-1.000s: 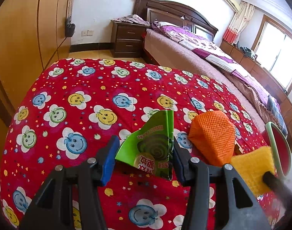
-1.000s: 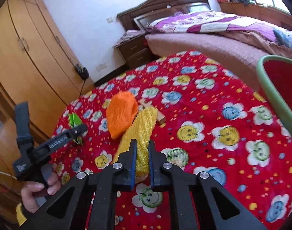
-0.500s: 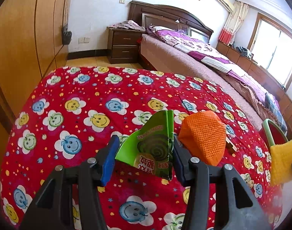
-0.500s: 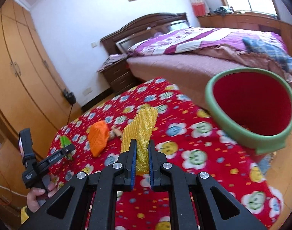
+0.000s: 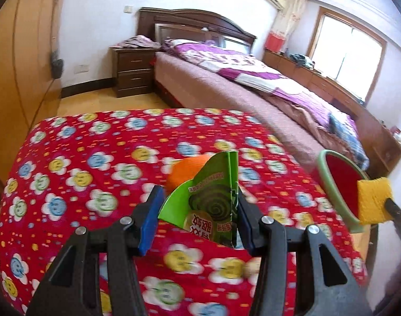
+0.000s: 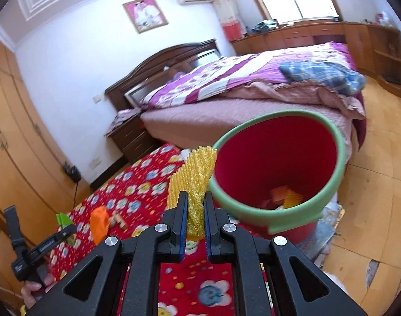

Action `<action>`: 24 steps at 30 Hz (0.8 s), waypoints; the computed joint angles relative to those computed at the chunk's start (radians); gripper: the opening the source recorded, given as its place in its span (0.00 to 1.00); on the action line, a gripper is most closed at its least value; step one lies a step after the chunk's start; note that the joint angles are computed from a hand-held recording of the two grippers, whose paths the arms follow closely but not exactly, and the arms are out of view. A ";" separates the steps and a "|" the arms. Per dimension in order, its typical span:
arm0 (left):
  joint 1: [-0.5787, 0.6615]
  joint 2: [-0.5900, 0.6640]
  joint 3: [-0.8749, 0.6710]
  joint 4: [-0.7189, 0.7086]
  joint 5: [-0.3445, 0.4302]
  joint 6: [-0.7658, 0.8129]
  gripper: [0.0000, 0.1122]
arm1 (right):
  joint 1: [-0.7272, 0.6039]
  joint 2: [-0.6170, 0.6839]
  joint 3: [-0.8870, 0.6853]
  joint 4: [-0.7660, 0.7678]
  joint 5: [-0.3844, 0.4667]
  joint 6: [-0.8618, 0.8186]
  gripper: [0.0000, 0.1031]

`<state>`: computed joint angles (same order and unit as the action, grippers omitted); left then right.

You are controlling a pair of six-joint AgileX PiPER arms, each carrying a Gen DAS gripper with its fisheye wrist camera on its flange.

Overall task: Collect trash
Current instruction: 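Carry the green packet and yellow foam mesh over the red bin with both tools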

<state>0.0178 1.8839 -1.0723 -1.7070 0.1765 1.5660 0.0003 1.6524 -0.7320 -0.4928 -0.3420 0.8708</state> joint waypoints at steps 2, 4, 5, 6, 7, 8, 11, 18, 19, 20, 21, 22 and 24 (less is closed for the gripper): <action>-0.029 -0.012 -0.012 0.119 0.006 -0.123 0.47 | -0.034 0.000 0.007 -0.020 -0.021 0.019 0.10; -0.065 -0.022 -0.027 0.232 0.008 -0.241 0.47 | -0.079 0.001 0.016 -0.079 -0.050 0.069 0.10; -0.085 -0.022 -0.040 0.297 0.007 -0.311 0.47 | -0.103 0.004 0.018 -0.109 -0.064 0.095 0.10; -0.108 -0.022 -0.055 0.368 0.011 -0.388 0.47 | -0.117 0.003 0.023 -0.119 -0.073 0.105 0.10; -0.125 -0.022 -0.062 0.406 0.011 -0.431 0.47 | -0.142 0.005 0.024 -0.150 -0.087 0.132 0.10; -0.146 -0.018 -0.079 0.484 0.015 -0.514 0.47 | -0.161 0.010 0.024 -0.169 -0.098 0.149 0.10; -0.194 0.003 -0.136 0.651 0.039 -0.700 0.47 | -0.207 0.022 0.025 -0.205 -0.127 0.176 0.10; -0.319 0.077 -0.268 0.950 0.065 -1.027 0.47 | -0.299 0.050 0.029 -0.215 -0.178 0.169 0.10; -0.332 0.090 -0.290 0.977 0.074 -1.055 0.47 | -0.312 0.061 0.024 -0.227 -0.185 0.177 0.10; -0.344 0.103 -0.312 1.011 0.081 -1.089 0.47 | -0.323 0.074 0.018 -0.237 -0.192 0.184 0.10; -0.360 0.121 -0.344 1.069 0.091 -1.146 0.47 | -0.334 0.087 0.010 -0.246 -0.196 0.193 0.10; -0.378 0.143 -0.382 1.145 0.105 -1.220 0.47 | -0.343 0.097 0.004 -0.254 -0.201 0.200 0.10; -0.406 0.177 -0.436 1.229 0.125 -1.298 0.47 | -0.362 0.121 -0.012 -0.273 -0.212 0.216 0.10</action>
<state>-0.3883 2.0613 -1.5087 -0.4779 0.3010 0.2675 -0.3619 1.7739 -0.7441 -0.7654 -0.5543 1.0869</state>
